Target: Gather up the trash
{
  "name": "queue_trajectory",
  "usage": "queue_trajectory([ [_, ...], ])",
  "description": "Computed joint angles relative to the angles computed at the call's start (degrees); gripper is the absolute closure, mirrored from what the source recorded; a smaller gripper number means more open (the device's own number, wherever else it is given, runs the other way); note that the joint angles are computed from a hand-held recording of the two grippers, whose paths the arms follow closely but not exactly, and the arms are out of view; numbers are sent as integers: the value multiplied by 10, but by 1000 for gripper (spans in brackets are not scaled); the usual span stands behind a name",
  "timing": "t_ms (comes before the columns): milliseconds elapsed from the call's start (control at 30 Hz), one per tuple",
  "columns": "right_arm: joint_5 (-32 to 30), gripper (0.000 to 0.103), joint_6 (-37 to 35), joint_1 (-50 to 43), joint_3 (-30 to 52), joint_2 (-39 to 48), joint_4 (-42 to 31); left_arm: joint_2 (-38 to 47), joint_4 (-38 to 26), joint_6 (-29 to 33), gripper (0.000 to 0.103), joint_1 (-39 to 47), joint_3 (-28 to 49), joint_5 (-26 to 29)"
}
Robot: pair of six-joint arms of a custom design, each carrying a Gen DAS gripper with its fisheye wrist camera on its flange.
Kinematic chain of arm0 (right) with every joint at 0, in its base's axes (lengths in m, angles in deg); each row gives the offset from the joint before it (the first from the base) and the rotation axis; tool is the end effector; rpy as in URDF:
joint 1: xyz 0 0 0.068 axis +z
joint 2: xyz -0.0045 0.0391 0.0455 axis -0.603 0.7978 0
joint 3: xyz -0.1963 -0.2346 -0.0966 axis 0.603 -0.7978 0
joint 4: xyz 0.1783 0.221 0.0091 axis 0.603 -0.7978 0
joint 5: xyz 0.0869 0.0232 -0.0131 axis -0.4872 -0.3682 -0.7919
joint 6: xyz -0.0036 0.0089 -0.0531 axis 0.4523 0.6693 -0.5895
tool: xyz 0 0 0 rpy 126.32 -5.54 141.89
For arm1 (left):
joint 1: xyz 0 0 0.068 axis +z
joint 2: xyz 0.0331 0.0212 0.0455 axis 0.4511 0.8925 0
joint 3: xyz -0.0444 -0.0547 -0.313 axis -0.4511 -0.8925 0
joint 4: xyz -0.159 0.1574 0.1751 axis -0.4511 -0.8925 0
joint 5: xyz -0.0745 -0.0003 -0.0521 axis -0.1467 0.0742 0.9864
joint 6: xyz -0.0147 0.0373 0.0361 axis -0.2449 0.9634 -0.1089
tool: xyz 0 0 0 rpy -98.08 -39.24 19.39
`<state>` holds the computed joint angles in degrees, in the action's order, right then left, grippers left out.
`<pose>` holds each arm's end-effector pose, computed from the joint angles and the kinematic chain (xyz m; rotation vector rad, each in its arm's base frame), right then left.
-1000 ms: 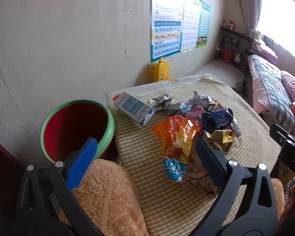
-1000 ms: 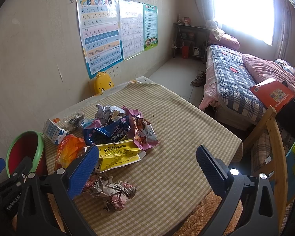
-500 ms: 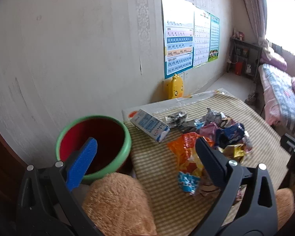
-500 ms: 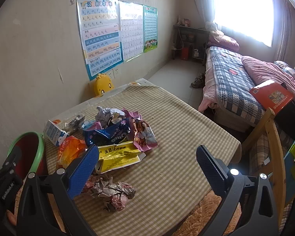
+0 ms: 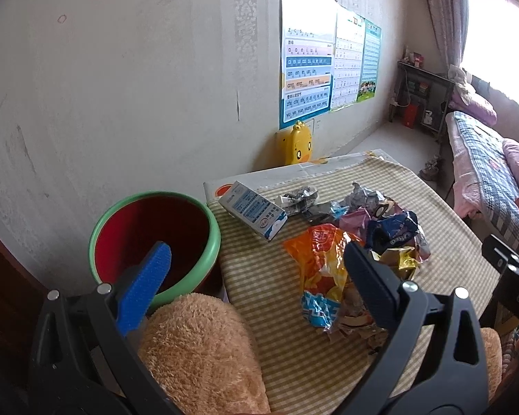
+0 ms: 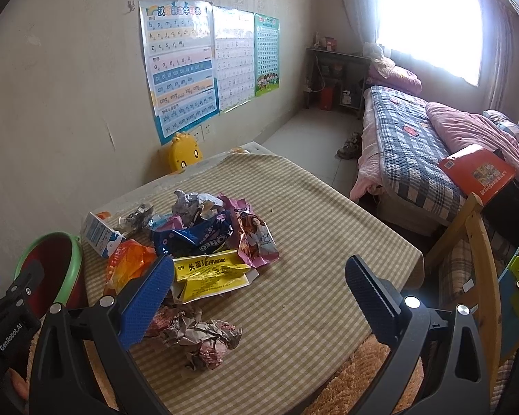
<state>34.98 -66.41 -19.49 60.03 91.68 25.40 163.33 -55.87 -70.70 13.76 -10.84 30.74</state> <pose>0.2409 0.0637 0.2029 0.1987 2.2736 -0.0732 0.2519 -0.0474 0.1948 -0.1619 2.2351 0.1081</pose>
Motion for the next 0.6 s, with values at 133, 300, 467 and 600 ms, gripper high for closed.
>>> queue_trajectory([
  [133,0,8,0,0,-1,2,0,4,-1,-1,5,5,0,5],
  [300,-1,8,2,0,-1,2,0,8,-1,1,5,2,1,6],
  [467,-7,8,3,-4,-2,8,3,17,-10,3,5,2,8,8],
  [600,-9,8,5,-6,-2,12,4,24,-15,2,5,1,12,6],
])
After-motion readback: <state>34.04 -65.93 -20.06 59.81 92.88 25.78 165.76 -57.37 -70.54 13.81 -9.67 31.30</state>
